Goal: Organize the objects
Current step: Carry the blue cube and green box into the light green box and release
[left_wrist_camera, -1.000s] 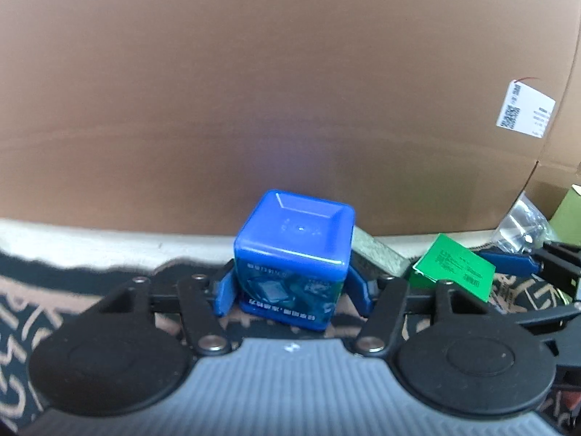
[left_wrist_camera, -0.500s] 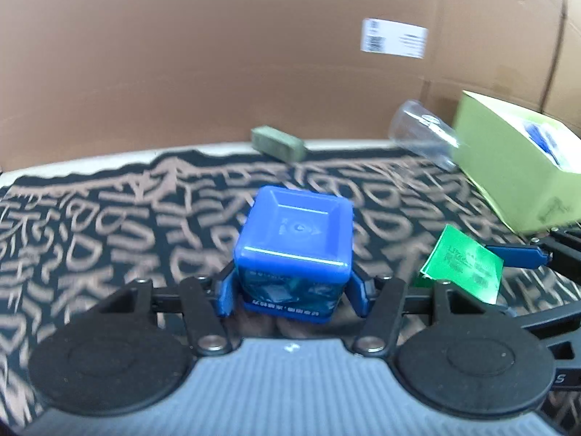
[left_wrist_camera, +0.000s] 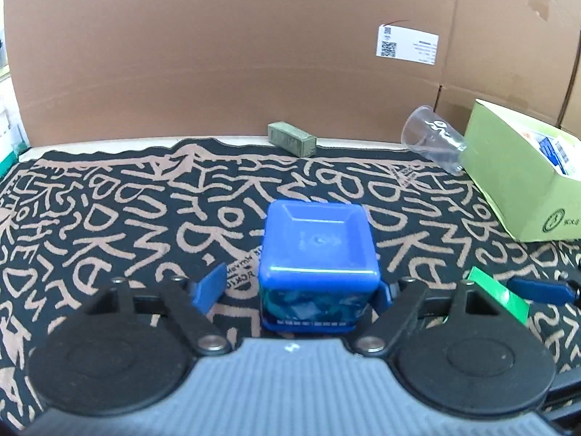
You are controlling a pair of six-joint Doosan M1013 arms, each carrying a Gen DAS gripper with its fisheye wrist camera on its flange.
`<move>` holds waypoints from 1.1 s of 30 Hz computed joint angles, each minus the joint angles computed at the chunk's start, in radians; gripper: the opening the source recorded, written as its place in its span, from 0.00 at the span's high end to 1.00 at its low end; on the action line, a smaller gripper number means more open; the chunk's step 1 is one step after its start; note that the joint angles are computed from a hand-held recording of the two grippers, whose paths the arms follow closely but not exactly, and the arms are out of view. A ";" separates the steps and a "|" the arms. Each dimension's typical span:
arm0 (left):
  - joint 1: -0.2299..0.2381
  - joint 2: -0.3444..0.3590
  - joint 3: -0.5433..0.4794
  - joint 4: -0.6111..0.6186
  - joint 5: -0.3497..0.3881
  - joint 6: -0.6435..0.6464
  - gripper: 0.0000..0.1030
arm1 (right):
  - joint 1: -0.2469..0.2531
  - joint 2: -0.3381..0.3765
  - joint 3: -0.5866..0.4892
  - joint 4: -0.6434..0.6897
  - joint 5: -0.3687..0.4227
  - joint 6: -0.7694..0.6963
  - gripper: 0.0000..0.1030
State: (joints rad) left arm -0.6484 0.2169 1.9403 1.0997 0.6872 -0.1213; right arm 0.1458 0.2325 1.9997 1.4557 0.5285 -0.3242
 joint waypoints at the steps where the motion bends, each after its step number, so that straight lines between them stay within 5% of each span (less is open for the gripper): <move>1: 0.001 0.002 -0.003 -0.005 0.000 0.008 0.24 | 0.000 0.002 -0.002 -0.006 0.004 0.012 0.26; 17: 0.006 0.006 -0.010 -0.003 -0.019 0.027 0.32 | 0.001 0.014 -0.021 -0.082 0.019 0.103 0.27; 20: 0.008 0.009 -0.015 -0.009 -0.019 0.032 0.33 | -0.002 0.015 -0.021 -0.073 0.027 0.108 0.30; 22: 0.011 0.010 -0.018 -0.020 -0.028 0.051 0.47 | -0.004 0.017 -0.021 -0.069 0.037 0.114 0.32; 33: -0.009 -0.007 -0.050 -0.025 -0.090 0.125 0.47 | -0.055 -0.011 0.006 0.048 0.111 0.051 0.34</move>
